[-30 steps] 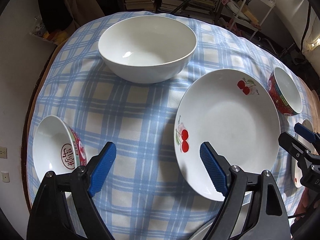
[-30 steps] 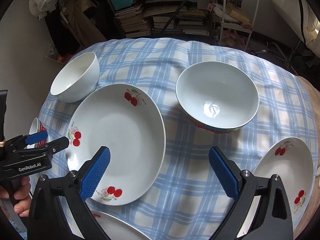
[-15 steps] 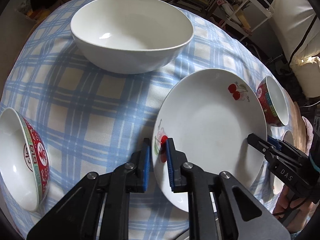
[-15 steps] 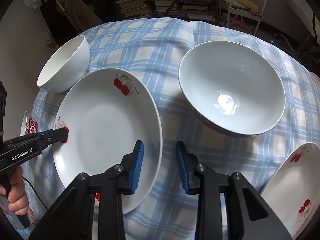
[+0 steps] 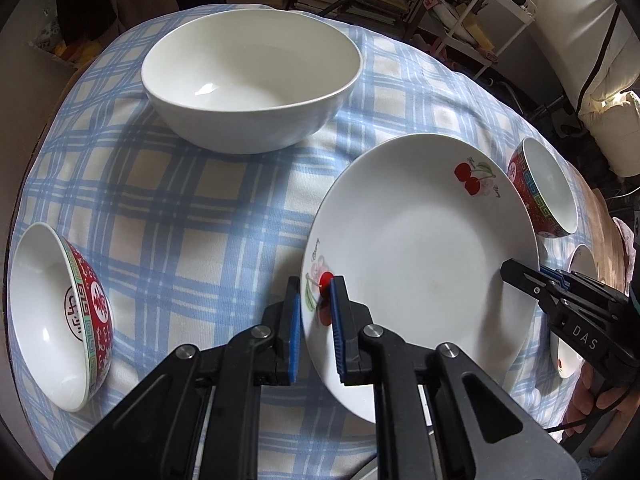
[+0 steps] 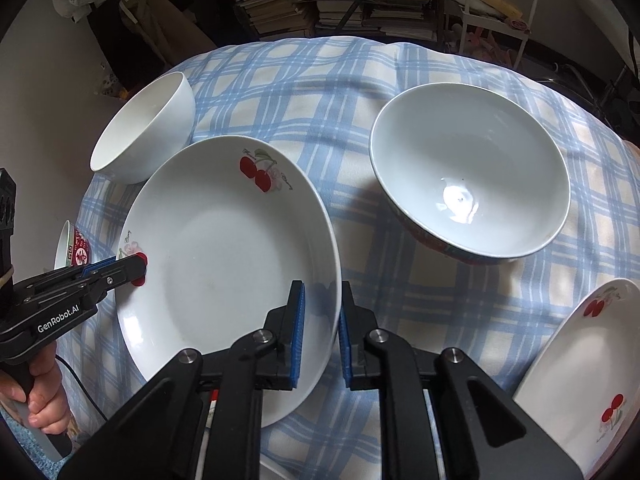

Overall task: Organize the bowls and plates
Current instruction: 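Grasp the rim of another white cherry plate with both grippers, then lift the plate with both grippers and lower it onto the first plate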

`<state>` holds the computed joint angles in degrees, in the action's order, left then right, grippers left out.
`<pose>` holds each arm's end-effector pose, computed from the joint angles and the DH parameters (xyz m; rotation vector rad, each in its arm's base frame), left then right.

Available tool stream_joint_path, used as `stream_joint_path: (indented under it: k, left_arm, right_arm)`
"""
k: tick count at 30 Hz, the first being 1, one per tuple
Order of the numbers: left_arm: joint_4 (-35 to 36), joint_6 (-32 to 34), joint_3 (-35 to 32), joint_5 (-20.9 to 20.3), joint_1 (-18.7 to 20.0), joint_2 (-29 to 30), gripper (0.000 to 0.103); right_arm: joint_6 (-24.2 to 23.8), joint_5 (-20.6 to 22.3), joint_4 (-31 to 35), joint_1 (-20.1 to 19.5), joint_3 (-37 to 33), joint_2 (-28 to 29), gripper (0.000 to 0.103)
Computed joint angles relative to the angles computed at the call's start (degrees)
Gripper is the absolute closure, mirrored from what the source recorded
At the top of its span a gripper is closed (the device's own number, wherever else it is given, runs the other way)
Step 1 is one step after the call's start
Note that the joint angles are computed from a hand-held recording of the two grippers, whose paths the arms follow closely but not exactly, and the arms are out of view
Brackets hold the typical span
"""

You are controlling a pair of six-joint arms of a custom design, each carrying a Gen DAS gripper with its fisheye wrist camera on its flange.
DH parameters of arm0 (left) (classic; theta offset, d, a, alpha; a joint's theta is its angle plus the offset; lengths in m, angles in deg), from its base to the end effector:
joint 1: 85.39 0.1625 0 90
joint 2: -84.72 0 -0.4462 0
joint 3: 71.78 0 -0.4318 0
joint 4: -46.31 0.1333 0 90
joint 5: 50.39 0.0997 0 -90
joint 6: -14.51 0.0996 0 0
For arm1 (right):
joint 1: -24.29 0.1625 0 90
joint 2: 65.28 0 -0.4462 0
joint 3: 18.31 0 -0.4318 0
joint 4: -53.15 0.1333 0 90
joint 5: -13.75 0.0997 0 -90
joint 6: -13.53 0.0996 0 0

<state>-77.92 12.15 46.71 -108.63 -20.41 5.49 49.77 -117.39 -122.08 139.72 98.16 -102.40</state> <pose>-0.0472 -0.5403 0.2345 0.5389 2.5256 -0.0637 0.2941 -0.4608 -0.0570 -0.2847 -2.4955 0.5938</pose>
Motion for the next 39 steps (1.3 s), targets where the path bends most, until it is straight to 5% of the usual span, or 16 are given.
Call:
stream_joint_path:
  k: [39]
  left_arm:
    - [12.81, -6.42, 14.74, 1.86, -8.8, -22.9, 0.086]
  right_arm:
    - [18.67, -1.05, -0.3, 13.45, 8.67, -1.63, 0.086]
